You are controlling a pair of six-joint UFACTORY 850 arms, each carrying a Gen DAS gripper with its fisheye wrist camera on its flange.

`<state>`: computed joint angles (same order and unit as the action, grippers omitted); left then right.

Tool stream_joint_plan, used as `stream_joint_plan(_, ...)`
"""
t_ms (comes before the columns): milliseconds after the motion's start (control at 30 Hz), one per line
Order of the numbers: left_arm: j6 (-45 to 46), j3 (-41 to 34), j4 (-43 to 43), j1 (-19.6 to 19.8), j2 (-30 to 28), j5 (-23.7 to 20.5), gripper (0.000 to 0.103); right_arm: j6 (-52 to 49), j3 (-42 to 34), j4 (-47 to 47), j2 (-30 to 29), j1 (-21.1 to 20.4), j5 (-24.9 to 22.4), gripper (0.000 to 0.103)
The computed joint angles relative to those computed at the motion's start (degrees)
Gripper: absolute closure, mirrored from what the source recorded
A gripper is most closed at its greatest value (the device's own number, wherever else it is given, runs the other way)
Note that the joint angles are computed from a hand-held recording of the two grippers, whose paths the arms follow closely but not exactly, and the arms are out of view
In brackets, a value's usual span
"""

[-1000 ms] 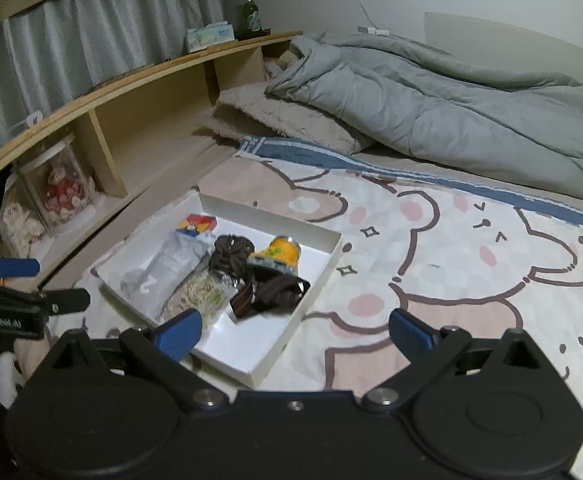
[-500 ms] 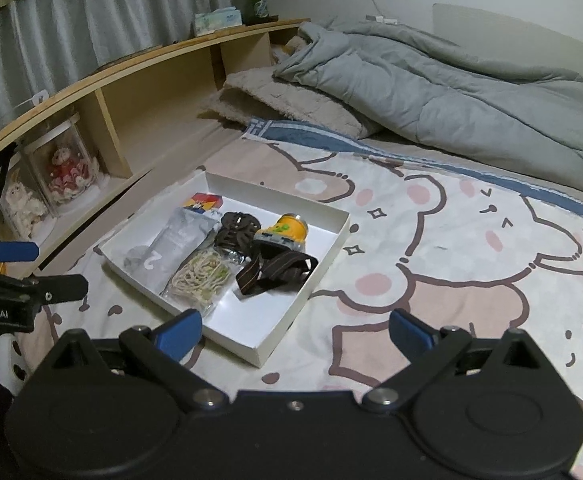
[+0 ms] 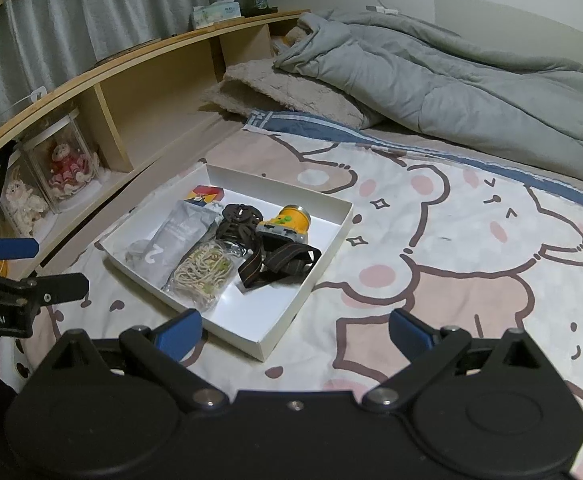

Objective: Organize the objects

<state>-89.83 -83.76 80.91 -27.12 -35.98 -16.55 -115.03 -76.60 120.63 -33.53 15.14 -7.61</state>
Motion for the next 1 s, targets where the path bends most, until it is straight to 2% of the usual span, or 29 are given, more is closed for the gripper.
stream_joint_plan(1000,2.42,-0.31,-2.41,0.07,-0.31,-0.12,0.0,-1.49,0.31,1.2,0.31,0.0,-0.37,0.002)
